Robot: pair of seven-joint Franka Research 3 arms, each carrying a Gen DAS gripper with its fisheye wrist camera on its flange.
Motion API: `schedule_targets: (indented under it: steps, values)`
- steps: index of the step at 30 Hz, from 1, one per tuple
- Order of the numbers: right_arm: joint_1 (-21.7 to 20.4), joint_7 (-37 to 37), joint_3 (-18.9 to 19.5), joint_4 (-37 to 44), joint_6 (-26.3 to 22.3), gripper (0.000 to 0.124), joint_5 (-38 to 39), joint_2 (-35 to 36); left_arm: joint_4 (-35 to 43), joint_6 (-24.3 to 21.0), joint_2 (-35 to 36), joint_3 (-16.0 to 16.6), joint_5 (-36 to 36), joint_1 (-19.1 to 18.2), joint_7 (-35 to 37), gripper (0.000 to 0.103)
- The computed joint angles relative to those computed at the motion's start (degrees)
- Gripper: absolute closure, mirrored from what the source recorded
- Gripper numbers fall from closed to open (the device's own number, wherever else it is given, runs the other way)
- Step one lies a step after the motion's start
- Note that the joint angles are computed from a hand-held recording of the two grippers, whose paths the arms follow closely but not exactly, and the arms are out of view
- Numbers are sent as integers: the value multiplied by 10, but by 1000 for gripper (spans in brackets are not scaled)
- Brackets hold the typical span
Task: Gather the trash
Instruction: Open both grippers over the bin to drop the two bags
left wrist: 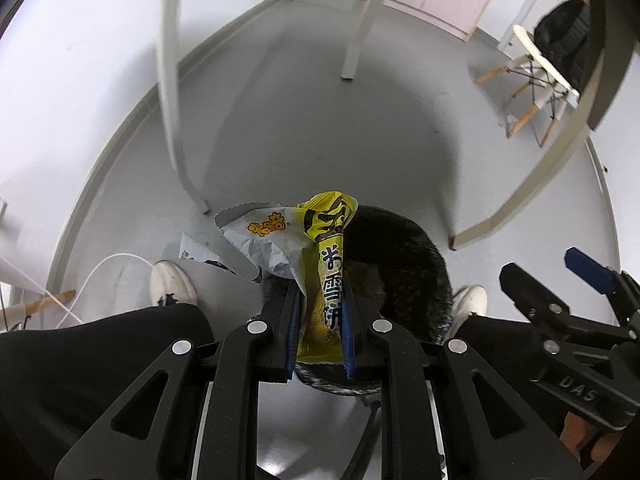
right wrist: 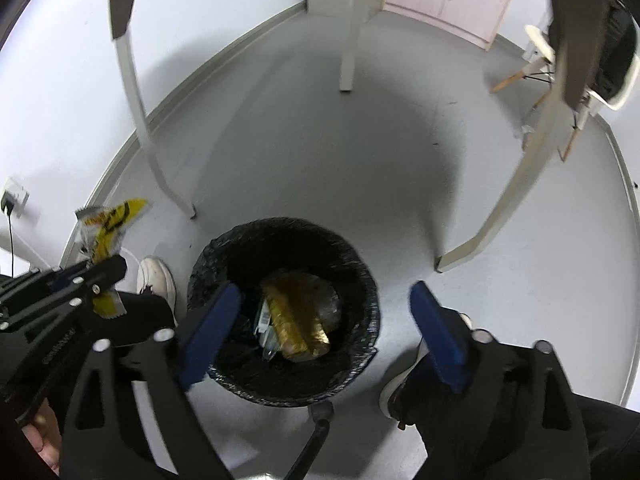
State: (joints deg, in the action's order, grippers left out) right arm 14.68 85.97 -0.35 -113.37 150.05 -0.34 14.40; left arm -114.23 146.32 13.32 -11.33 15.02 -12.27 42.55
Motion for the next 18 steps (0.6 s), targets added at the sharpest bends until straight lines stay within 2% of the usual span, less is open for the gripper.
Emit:
schedule_targets:
  steps: [9,12,15,16,18]
  values:
    - [-35,21,-24,-34,23,29,1,-31,58,-4,47,-18,-25,-14,45,86]
    - [-46,32,-28,-41,26,29,-1,-38,70,-7,57,-19,-31,-17,57,81]
    - [-51,47,-31,-41,26,29,-9,-36,79,-13,65,-18,-34,-21,60,65]
    - [-52,50,-31,-39,24,29,-13,-34,80,-15,66,-17,-34,-22,59,56]
    - [-53,53,-31,-35,21,29,-20,-31,84,-20,68,-13,-29,-26,55,49]
